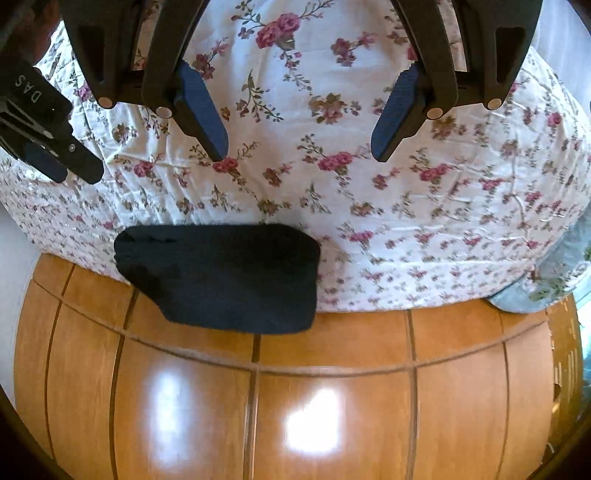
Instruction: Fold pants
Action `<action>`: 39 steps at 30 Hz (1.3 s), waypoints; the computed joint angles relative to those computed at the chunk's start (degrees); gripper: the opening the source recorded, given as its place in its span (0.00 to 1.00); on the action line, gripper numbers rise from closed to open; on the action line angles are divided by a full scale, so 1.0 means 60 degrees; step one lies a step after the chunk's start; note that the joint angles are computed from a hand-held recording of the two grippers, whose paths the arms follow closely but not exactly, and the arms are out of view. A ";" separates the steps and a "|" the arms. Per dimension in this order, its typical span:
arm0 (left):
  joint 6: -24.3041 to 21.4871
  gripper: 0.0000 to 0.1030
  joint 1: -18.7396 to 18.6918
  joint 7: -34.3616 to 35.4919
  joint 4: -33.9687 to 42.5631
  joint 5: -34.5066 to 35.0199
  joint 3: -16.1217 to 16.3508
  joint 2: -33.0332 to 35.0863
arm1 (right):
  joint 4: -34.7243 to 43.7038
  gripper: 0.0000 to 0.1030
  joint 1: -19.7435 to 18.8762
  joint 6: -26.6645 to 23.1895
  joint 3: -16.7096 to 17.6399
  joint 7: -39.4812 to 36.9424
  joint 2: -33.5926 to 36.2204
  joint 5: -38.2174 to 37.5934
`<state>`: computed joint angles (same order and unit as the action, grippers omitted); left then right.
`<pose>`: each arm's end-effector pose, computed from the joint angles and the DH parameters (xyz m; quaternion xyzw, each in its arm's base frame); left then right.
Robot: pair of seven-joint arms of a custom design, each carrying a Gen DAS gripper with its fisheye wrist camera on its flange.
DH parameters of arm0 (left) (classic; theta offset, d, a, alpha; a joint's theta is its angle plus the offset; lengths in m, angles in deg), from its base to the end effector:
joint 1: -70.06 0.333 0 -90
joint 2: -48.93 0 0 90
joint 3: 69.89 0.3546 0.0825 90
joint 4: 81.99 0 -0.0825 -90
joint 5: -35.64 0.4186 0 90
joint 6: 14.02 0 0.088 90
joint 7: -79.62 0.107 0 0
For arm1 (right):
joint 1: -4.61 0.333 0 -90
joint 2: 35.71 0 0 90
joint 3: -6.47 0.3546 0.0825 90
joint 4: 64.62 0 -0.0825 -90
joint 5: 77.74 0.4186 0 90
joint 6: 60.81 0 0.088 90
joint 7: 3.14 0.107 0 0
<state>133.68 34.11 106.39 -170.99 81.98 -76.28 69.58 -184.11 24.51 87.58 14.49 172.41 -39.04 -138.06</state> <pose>0.5604 -0.5093 0.5395 -0.5869 0.6914 -0.3410 0.2475 0.5229 0.2973 0.5287 -0.5567 0.7019 -0.3187 0.3096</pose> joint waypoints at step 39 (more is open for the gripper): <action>-0.0301 0.79 0.0192 0.0086 -0.0137 -0.0015 -0.0362 -0.0423 | -0.0086 0.71 -0.0017 -0.0412 0.0248 0.0412 -0.0430 -0.0358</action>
<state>131.88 35.27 106.90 -171.81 81.89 -78.46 67.05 -184.62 24.41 85.11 15.98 174.88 -41.62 -140.20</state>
